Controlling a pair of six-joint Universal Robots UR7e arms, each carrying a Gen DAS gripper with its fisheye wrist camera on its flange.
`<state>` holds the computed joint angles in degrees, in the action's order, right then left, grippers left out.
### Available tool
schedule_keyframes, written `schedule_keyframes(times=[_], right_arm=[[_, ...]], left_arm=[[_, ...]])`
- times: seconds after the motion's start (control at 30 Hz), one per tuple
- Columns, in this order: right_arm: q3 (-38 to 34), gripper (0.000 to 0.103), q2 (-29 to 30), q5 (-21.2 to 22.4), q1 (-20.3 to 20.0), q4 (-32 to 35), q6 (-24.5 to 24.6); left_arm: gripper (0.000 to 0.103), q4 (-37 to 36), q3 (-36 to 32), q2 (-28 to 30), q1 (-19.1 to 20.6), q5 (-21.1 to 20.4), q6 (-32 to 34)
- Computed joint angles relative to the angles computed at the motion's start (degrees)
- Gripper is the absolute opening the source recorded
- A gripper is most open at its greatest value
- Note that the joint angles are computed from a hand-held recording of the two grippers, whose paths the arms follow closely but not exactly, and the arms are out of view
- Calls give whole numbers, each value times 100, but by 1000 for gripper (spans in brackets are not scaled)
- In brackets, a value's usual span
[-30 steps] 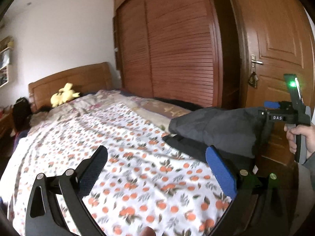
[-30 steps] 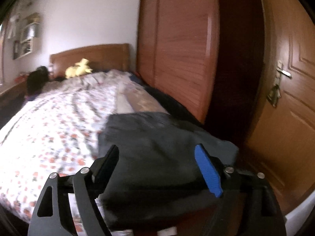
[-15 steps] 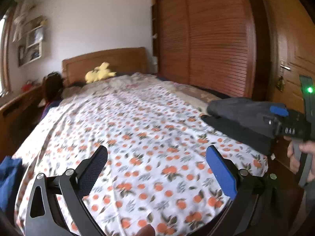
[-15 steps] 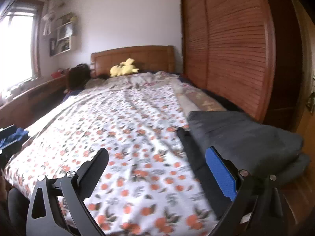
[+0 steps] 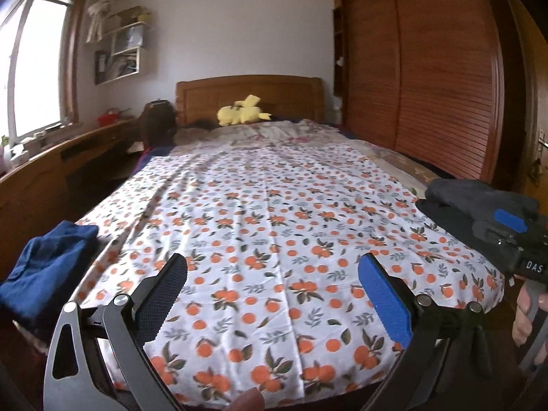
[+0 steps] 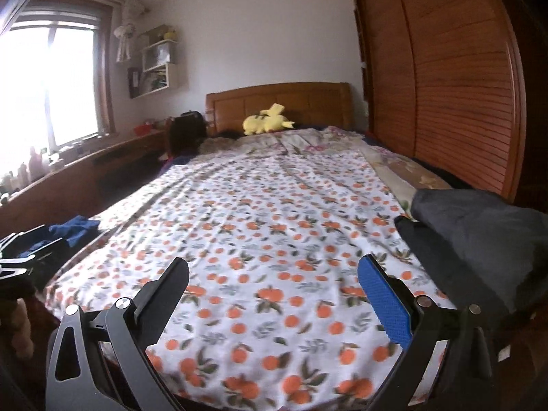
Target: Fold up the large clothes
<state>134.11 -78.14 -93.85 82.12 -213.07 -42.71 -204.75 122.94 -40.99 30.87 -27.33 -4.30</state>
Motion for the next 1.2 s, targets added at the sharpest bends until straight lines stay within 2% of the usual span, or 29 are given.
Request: schedule_keyframes(times=[0.27, 0.5, 1.2], right_arm=[[158, 95, 127, 22, 341, -316, 16], [263, 95, 124, -45, 600, -589, -20], [290, 95, 129, -15, 599, -569, -12]], left_arm=[[100, -160, 416, -337, -386, 407, -145], [100, -40, 581, -524, -615, 547, -374], [100, 82, 589, -550, -678, 623, -490]])
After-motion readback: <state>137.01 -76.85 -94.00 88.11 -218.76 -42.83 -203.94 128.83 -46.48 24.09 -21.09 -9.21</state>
